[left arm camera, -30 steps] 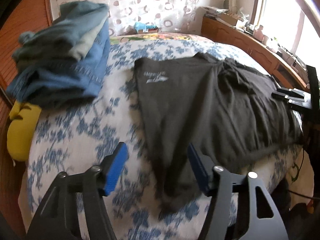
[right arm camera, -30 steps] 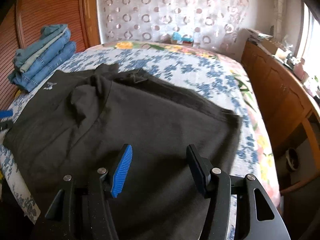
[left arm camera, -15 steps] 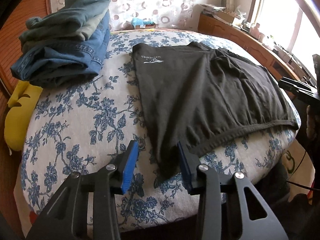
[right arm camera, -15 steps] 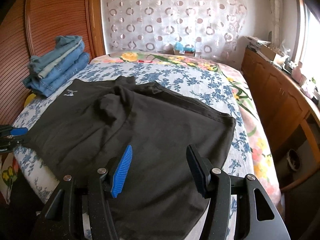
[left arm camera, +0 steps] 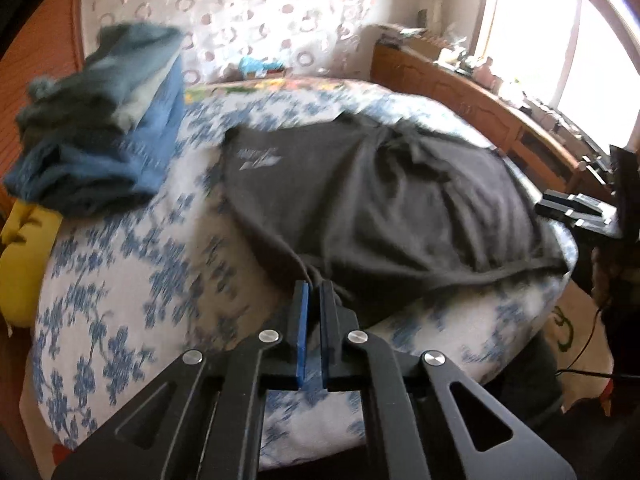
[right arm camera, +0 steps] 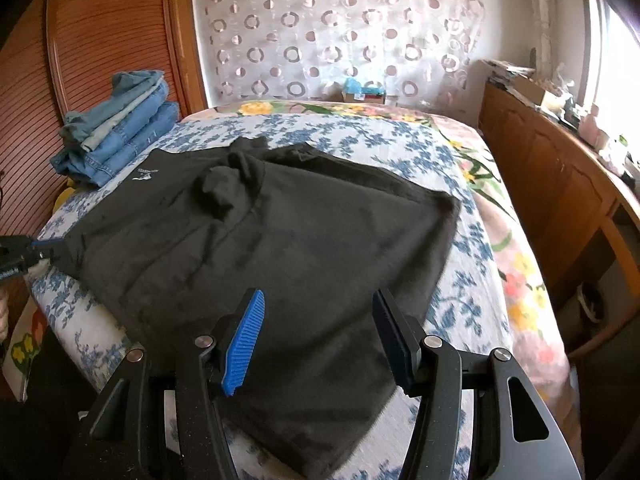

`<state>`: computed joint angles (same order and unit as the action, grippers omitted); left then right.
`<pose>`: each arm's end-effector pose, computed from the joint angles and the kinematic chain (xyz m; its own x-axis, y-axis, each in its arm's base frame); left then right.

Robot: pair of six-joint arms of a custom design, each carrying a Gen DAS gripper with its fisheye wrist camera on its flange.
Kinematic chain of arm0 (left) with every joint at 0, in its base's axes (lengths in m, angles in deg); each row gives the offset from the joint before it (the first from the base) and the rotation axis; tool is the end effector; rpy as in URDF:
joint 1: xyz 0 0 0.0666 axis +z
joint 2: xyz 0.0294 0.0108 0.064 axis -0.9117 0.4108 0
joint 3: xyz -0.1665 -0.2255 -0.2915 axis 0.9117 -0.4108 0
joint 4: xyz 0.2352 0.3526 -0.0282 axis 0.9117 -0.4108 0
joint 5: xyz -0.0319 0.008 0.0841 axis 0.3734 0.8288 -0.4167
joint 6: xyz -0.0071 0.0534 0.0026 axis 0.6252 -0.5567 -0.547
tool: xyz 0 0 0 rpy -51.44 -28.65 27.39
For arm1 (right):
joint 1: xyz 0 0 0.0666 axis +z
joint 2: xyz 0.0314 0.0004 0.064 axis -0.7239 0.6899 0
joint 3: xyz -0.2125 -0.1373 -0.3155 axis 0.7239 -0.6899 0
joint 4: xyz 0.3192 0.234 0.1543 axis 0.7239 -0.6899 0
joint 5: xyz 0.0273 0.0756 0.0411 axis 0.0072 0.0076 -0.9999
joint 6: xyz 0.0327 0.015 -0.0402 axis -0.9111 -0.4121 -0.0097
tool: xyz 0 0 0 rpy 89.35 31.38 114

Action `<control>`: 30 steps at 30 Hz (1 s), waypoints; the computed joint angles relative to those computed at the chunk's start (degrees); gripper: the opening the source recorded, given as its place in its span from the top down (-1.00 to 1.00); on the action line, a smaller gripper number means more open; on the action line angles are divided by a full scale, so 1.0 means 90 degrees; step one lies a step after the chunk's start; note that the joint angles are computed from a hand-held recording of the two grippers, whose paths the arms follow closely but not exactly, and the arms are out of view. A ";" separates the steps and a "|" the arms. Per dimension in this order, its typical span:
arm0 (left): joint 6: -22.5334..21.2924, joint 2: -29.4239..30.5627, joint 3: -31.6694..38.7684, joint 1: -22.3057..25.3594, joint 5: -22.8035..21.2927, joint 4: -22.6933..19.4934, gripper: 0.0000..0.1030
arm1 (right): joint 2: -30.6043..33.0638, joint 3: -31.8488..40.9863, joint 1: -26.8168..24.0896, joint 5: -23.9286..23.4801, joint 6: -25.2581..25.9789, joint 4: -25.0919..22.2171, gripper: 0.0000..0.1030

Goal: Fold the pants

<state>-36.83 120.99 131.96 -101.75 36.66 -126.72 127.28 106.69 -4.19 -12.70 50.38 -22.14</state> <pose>0.3274 -0.2261 0.4840 -0.7469 -0.0136 -0.6648 0.0777 0.9912 -0.1076 0.3152 0.2771 0.4515 -0.5721 -0.3329 -0.7495 -0.4986 0.8668 -0.0044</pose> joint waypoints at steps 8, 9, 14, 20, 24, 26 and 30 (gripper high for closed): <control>-0.0713 0.0649 0.0939 -0.0148 0.0115 0.0293 0.89 | -0.0309 -0.0250 -0.0162 -0.0055 -0.0226 0.0034 -0.13; -0.0808 0.0749 0.1078 -0.0169 0.0112 0.0308 0.89 | -0.0326 -0.0264 -0.0149 -0.0032 -0.0250 0.0034 -0.13; -0.1120 0.1118 0.1569 -0.0236 0.0266 0.0390 0.89 | -0.0437 -0.0352 -0.0218 -0.0080 -0.0292 0.0038 -0.13; -0.1412 0.1654 0.2238 -0.0346 0.0544 0.0449 0.89 | -0.0486 -0.0401 -0.0330 -0.0164 -0.0325 0.0053 -0.13; -0.1556 0.2021 0.2664 -0.0422 0.0703 0.0418 0.89 | -0.0559 -0.0440 -0.0444 -0.0247 -0.0320 0.0063 -0.13; -0.1587 0.2167 0.2828 -0.0470 0.0785 0.0393 0.89 | -0.0596 -0.0458 -0.0489 -0.0251 -0.0323 0.0066 -0.13; -0.1624 0.2441 0.3099 -0.0516 0.0989 0.0356 0.89 | -0.0693 -0.0513 -0.0598 -0.0313 -0.0345 0.0053 -0.13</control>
